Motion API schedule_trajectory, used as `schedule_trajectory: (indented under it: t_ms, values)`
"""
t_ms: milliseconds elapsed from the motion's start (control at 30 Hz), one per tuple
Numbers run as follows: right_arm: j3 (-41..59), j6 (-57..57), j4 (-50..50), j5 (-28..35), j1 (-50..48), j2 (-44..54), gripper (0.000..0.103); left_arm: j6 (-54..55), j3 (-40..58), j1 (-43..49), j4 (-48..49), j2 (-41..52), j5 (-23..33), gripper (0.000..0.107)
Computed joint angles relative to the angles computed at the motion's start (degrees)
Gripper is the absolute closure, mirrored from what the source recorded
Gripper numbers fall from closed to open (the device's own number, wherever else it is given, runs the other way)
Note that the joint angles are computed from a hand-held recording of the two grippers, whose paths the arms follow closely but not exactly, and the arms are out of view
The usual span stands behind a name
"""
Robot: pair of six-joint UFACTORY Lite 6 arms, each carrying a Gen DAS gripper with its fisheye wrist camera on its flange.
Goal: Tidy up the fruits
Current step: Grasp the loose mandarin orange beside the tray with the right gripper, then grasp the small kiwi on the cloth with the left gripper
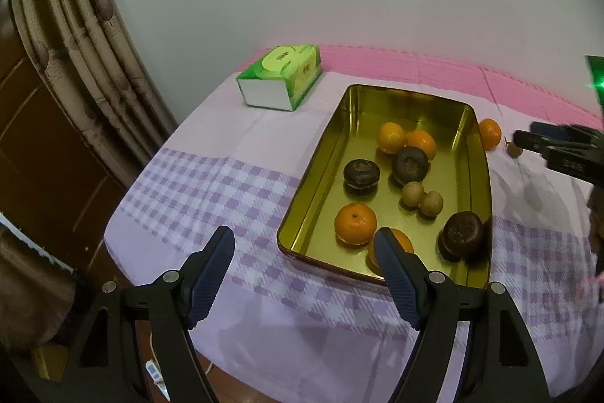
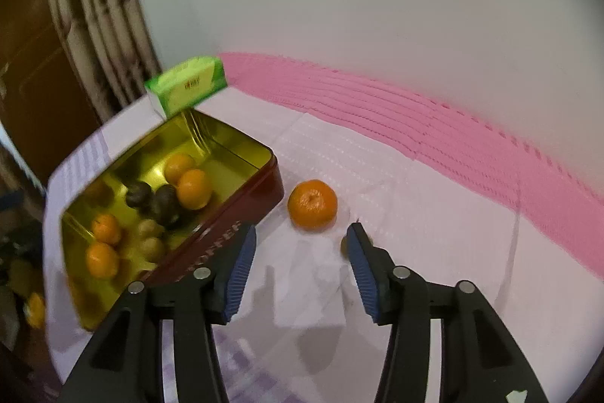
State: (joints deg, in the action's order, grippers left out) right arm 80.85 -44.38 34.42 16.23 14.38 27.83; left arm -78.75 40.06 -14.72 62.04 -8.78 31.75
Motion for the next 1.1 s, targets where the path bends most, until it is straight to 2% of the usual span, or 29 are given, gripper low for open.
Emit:
schedule_trajectory:
  t_ms: [200, 400, 467, 533, 600, 667, 800, 900, 1000, 1033, 1100]
  values:
    - [12.89, 10.55, -15.1, 2.77, 0.76, 10.87, 0.053, 1.15, 1.01, 0.61, -0.87, 2.02, -1.32, 0.03]
    - [26.82, 13.63, -21.3, 7.29, 2.2, 22.23, 0.054, 0.57, 1.8, -0.28, -0.11, 4.2, -1.16, 0.03]
    - [30.01, 13.32, -21.25, 8.34, 2.83, 24.89, 0.064, -0.01, 1.9, -0.73, 0.45, 4.76, -0.71, 0.03]
    - [29.49, 14.47, -22.48, 7.63, 3.55, 24.74, 0.066, -0.72, 2.0, -1.09, 1.1, 5.32, -0.17, 0.03]
    - [22.33, 7.75, -15.57, 3.47, 2.9, 20.25, 0.066, -0.83, 2.07, -1.34, 1.46, 5.54, 0.08, 0.03]
    - [10.61, -1.79, -3.58, -2.0, 2.01, 11.62, 0.066, -1.94, 1.43, -2.4, 3.13, 4.54, 0.72, 0.03]
    - [-12.18, -23.97, 20.28, -3.84, -5.9, -8.57, 0.065, -3.04, 0.47, -6.13, 6.2, 1.77, 2.38, 0.03]
    - [-25.19, -41.94, 33.98, -7.36, -14.29, -18.56, 0.065, -0.59, 0.99, -10.76, 5.1, 0.1, 2.88, 0.03]
    - [-28.68, -47.27, 36.47, -6.69, -25.46, -20.47, 0.065, 9.67, 4.61, -12.69, -3.22, 0.62, -2.59, 0.03]
    - [-28.77, -50.24, 38.88, -6.49, -28.45, -20.16, 0.065, 15.67, 7.4, -12.78, -8.74, 2.13, -6.0, 0.03]
    - [-28.19, -55.09, 42.88, -6.6, -33.26, -18.91, 0.065, 27.66, 14.03, -12.78, -20.1, 6.92, -8.76, 0.03]
